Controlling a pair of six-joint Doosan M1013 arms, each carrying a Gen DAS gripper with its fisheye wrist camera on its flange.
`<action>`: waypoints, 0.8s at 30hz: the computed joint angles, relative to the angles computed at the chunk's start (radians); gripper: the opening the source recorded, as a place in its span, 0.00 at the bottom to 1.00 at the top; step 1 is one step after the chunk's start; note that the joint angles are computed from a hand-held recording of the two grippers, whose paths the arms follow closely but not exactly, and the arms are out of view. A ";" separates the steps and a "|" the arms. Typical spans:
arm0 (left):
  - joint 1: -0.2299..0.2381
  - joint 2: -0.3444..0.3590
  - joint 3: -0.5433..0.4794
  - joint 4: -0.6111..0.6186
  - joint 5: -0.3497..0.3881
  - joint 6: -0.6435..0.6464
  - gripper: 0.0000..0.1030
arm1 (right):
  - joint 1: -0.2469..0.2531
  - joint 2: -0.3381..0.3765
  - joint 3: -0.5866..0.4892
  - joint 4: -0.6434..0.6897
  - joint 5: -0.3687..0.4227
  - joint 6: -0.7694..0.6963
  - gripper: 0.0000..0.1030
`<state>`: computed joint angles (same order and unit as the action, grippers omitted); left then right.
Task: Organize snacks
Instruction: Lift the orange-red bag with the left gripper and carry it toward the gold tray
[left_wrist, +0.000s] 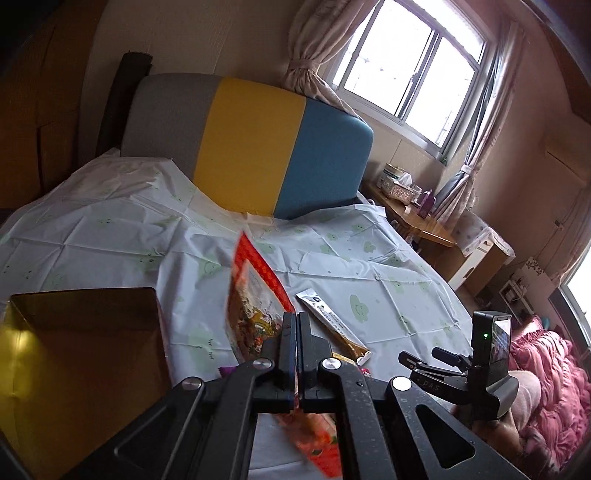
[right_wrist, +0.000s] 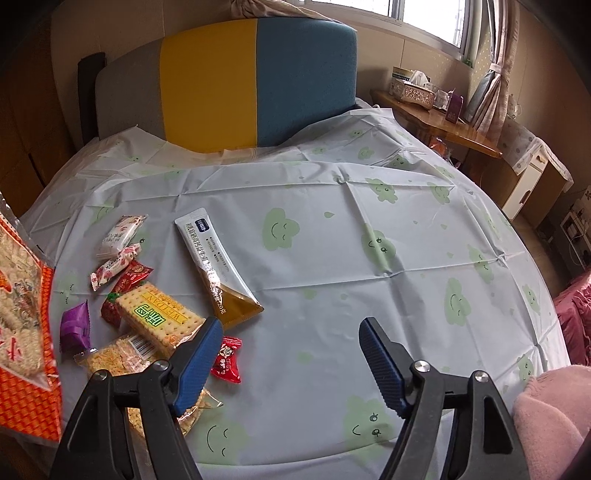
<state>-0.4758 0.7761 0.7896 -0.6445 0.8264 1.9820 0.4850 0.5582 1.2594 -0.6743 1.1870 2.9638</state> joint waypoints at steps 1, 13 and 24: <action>0.007 -0.010 0.014 -0.006 -0.016 0.010 0.00 | 0.000 0.001 -0.001 -0.001 0.001 0.000 0.75; 0.047 -0.031 0.071 0.056 0.027 0.039 0.02 | 0.000 0.008 -0.009 0.032 0.014 -0.018 0.75; -0.031 0.052 -0.018 0.215 0.346 -0.013 0.65 | -0.001 0.008 -0.013 0.050 0.022 -0.025 0.75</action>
<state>-0.5072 0.8281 0.7716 -0.4296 1.1722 1.9685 0.4841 0.5665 1.2468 -0.6242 1.2091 2.9384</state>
